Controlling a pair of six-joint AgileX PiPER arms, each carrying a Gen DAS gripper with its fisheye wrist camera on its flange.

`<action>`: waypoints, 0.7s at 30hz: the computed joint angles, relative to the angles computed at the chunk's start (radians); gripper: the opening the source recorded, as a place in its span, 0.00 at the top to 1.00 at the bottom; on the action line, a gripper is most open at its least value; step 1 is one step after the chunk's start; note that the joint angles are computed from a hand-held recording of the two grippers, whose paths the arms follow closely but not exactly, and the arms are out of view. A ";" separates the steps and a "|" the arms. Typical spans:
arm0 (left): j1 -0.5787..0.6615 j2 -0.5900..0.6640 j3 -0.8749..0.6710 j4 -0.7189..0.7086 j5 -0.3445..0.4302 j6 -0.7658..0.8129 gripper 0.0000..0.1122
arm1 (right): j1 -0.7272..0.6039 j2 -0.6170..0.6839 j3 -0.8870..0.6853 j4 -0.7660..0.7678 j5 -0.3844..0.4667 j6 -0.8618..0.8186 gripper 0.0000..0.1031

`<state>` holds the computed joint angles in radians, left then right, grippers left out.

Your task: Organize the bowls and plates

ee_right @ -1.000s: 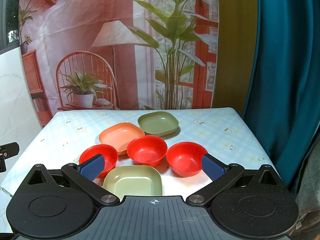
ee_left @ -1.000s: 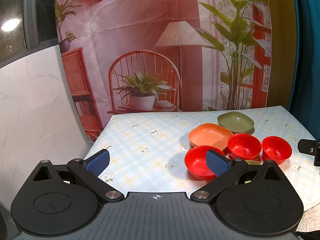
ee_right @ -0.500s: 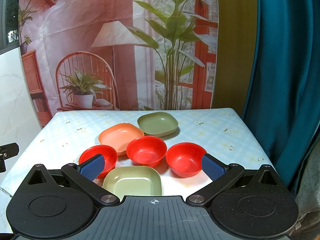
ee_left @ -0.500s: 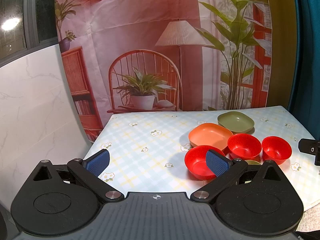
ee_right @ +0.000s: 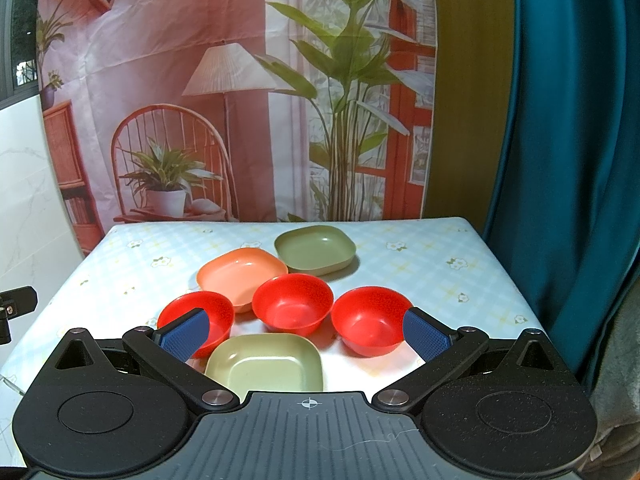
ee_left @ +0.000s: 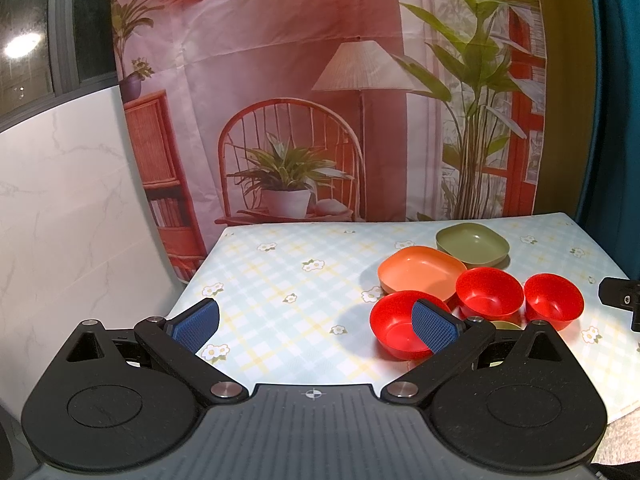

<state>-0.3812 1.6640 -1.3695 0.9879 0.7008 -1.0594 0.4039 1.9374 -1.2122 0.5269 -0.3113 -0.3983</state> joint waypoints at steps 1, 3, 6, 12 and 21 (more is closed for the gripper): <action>0.002 0.001 -0.006 -0.007 0.003 0.008 0.08 | 0.000 0.000 0.000 0.002 0.000 -0.002 0.00; 0.000 0.002 -0.009 -0.005 0.005 0.008 0.08 | 0.000 -0.001 0.000 0.002 0.002 -0.001 0.00; 0.001 0.002 -0.012 -0.002 0.006 0.003 0.08 | -0.004 -0.002 -0.002 -0.021 0.008 0.028 0.00; 0.014 0.016 -0.037 -0.040 0.018 0.018 0.08 | -0.034 -0.003 -0.015 -0.150 0.035 0.170 0.00; 0.064 0.034 -0.059 -0.094 -0.096 0.070 0.08 | -0.073 0.024 -0.020 -0.434 -0.046 0.450 0.00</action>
